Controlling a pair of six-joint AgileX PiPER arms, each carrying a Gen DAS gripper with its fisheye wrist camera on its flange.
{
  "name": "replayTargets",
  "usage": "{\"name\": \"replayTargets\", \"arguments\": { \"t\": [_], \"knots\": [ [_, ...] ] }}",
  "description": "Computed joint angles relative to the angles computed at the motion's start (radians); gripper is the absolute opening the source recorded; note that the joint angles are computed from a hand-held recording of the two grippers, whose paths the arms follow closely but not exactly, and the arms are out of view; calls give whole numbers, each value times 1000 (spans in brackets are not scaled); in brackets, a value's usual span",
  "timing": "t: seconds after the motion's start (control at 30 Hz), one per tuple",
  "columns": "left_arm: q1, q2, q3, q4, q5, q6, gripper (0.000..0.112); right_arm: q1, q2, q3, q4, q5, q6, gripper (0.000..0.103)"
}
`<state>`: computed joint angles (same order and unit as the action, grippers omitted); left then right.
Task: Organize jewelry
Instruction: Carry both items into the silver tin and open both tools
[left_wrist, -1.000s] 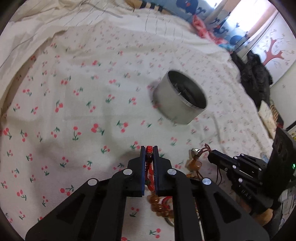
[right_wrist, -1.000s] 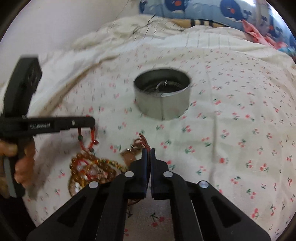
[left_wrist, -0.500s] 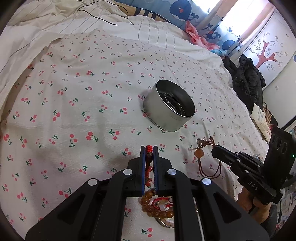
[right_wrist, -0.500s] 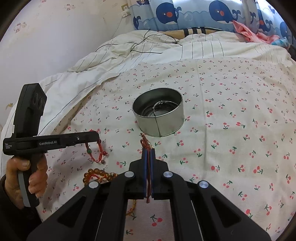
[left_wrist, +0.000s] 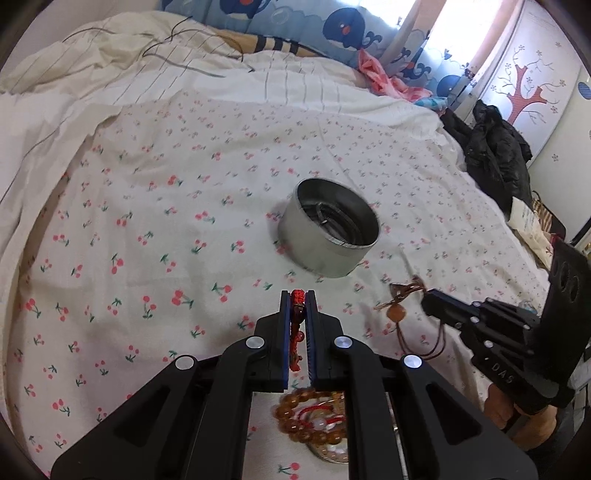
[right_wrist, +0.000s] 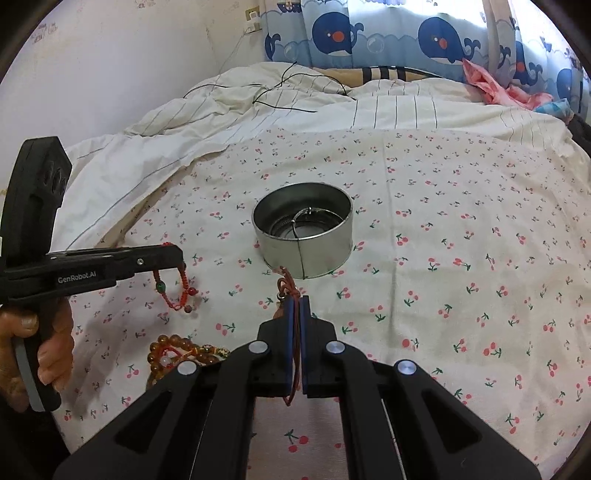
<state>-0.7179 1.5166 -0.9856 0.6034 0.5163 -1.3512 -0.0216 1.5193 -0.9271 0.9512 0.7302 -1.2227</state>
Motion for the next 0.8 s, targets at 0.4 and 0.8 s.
{"name": "replayTargets", "arguments": {
  "t": [0.4,0.8],
  "knots": [
    [-71,19,-118,86,85,-25,7,7,-36,9,1,-42,-15,4],
    [-35,94,-262,47,92,82,7,3,-41,-2,11,-65,-10,4]
  ]
}}
